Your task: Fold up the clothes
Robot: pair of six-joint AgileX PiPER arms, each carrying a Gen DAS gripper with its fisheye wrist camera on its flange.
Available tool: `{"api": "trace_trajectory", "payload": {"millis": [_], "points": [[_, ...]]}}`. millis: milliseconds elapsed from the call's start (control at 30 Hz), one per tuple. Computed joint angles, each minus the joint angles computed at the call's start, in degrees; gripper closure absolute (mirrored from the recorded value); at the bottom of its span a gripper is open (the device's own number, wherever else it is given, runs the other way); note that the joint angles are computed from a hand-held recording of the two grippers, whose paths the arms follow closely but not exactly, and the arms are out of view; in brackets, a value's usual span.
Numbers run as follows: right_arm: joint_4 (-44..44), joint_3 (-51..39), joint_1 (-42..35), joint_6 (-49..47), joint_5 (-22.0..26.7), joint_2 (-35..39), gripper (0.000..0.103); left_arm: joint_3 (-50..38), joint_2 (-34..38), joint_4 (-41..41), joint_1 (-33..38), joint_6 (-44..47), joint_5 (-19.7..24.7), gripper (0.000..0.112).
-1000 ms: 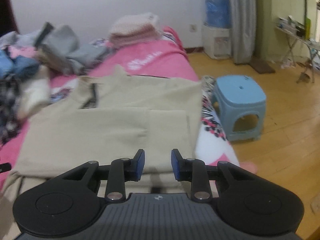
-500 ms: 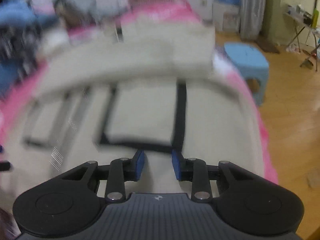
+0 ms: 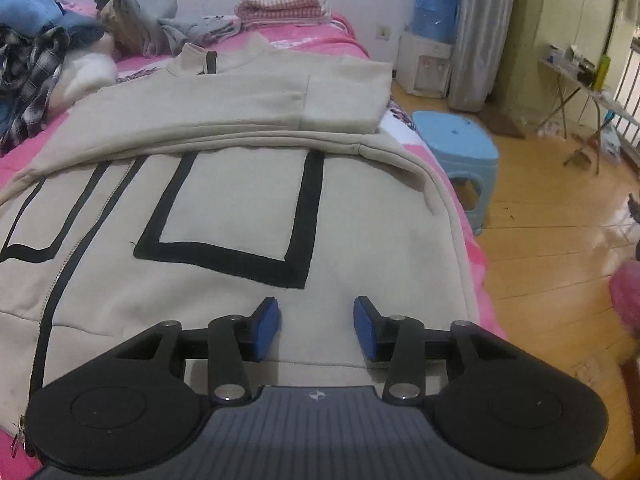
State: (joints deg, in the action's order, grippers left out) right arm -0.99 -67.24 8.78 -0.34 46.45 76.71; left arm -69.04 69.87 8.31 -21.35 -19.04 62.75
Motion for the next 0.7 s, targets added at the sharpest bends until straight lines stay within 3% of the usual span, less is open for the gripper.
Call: {"api": "trace_trajectory", "payload": {"millis": [67, 233, 300, 367, 433, 700], "points": [[-1.4, -1.9, 1.0, 2.6, 1.3, 0.2, 0.059, -0.9, 0.1, 1.7, -1.2, -0.2, -0.3, 0.020], [0.4, -0.1, 2.8, 3.3, -4.9, -2.5, 0.055, -2.8, 2.0, 6.5, -4.3, -0.5, -2.9, 0.014], [2.1, -0.7, 2.3, 1.7, -3.5, -0.4, 0.044, -3.1, 4.2, 4.1, -3.0, -0.6, -4.2, 0.012], [3.2, 0.3, 2.0, 1.6, -2.8, 1.5, 0.036, -4.5, 7.2, 1.3, -1.3, -3.4, -1.9, 0.009], [2.6, 2.8, 2.3, 2.6, -5.6, 0.2, 0.035, -3.9, 6.9, 2.2, -1.7, -6.7, -2.3, 0.009], [2.8, 0.8, 2.6, 2.7, -3.5, 1.7, 0.030, -2.3, 5.7, 6.9, -5.3, -15.3, -2.1, 0.009]]}}
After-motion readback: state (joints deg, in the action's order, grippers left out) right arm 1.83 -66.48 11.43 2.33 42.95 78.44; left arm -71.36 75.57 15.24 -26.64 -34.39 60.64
